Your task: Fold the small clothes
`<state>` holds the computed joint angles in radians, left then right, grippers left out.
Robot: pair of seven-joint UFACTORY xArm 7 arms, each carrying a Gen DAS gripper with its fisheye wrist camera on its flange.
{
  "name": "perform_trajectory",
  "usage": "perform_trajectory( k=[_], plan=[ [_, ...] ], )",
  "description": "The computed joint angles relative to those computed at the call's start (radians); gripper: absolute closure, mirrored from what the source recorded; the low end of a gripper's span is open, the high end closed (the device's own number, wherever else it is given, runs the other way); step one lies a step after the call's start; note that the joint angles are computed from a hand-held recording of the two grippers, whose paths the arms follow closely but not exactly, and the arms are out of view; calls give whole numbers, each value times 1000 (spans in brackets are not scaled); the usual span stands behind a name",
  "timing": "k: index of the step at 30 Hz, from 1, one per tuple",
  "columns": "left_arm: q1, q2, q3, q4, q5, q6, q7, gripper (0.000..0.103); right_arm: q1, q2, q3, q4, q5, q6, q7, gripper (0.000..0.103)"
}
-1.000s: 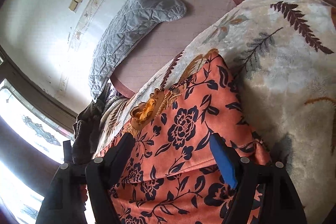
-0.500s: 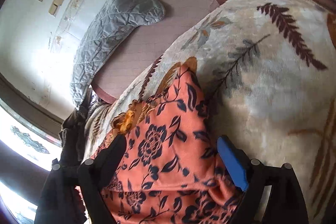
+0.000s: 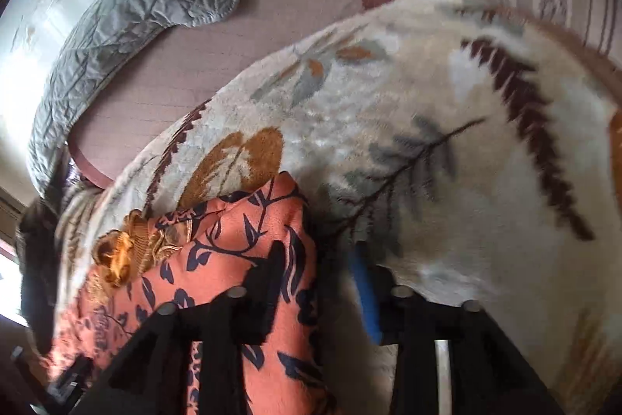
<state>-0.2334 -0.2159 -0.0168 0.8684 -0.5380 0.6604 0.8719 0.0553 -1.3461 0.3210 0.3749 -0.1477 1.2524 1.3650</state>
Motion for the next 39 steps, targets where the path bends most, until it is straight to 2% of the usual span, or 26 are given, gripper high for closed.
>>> perform_trajectory(
  k=[1,2,3,4,6,7,9,12,14,16,18,20,24,25,26,28,30,34,39],
  plan=[
    [-1,-14,28,8,-54,31,36,48,34,13,40,44,-21,17,47,37],
    [5,-29,52,15,-95,54,65,48,92,21,55,62,-40,-8,91,28],
    [19,-40,74,27,-117,82,80,48,121,16,80,65,-17,-55,96,26],
    [35,-39,98,50,-140,124,93,48,112,6,111,61,48,-108,60,26],
    [87,-11,161,119,-208,223,110,42,181,32,114,7,128,-219,56,26],
    [123,14,189,156,-236,261,99,35,197,50,112,-20,163,-218,81,26],
    [199,95,244,249,-300,321,50,33,217,-4,155,-68,194,-202,196,37],
    [321,276,309,424,-403,393,-65,32,189,51,230,61,133,-115,260,32],
    [400,426,329,571,-448,440,-187,32,197,93,273,121,111,-118,276,32],
    [461,544,326,685,-483,445,-279,32,203,156,309,174,100,-124,286,32],
    [511,646,308,795,-491,477,-353,32,213,206,349,208,98,-128,314,32],
    [560,711,272,868,-521,514,-380,32,234,234,376,219,98,-140,351,32],
    [590,746,221,915,-514,486,-440,33,275,262,407,200,96,-166,444,32],
    [585,746,215,915,-493,463,-456,40,285,263,409,189,95,-176,471,32],
    [572,748,217,917,-454,432,-485,50,294,259,410,178,92,-181,498,32],
    [558,787,235,978,-346,412,-573,98,311,257,406,160,77,-189,533,32],
    [558,794,225,998,-292,404,-591,98,328,249,399,147,55,-191,554,32],
    [509,675,193,871,-188,246,-501,99,361,214,398,113,32,-200,608,32],
    [511,559,117,756,-142,158,-444,99,382,188,396,100,4,-207,642,32]
  ],
)
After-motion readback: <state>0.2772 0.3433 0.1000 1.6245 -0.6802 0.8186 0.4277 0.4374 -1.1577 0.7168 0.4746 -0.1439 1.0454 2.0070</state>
